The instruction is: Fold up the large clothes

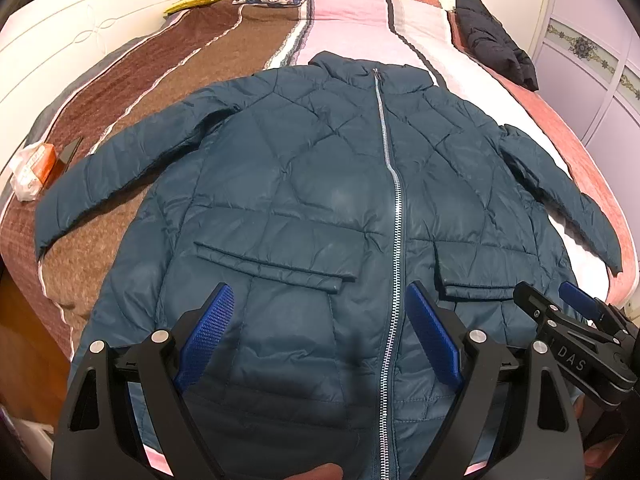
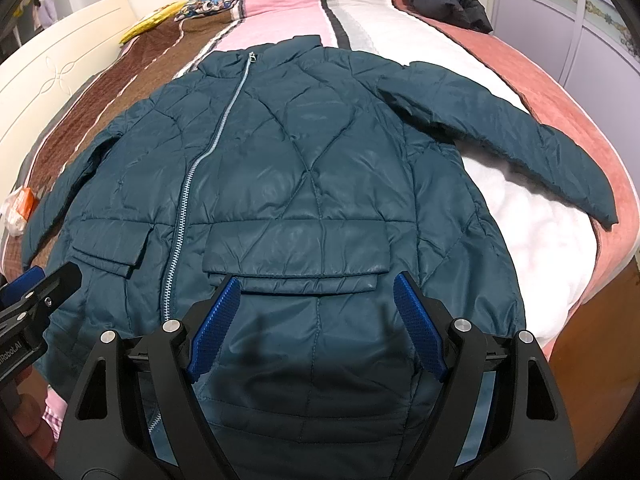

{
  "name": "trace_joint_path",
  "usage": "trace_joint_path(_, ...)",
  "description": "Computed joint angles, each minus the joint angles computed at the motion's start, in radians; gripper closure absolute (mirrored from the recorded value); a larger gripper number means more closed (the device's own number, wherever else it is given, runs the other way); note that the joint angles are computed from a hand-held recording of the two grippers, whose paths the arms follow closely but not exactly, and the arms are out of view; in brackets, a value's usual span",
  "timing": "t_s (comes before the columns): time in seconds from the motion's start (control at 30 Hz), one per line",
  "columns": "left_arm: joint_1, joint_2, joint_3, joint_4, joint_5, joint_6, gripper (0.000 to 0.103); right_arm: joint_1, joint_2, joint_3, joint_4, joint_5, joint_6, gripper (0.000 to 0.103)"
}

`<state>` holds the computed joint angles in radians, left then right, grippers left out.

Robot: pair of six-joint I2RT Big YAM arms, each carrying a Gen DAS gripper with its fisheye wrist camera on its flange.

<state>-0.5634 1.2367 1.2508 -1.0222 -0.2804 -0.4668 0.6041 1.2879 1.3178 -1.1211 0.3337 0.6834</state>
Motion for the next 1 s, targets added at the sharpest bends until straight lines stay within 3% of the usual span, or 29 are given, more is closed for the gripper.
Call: trace_joint_path(1.0,0.007,0.017,0.007,-0.009,0.021,-0.005,0.018,-0.003,0.003,0.0,-0.002,-0.011,0.005,0.024)
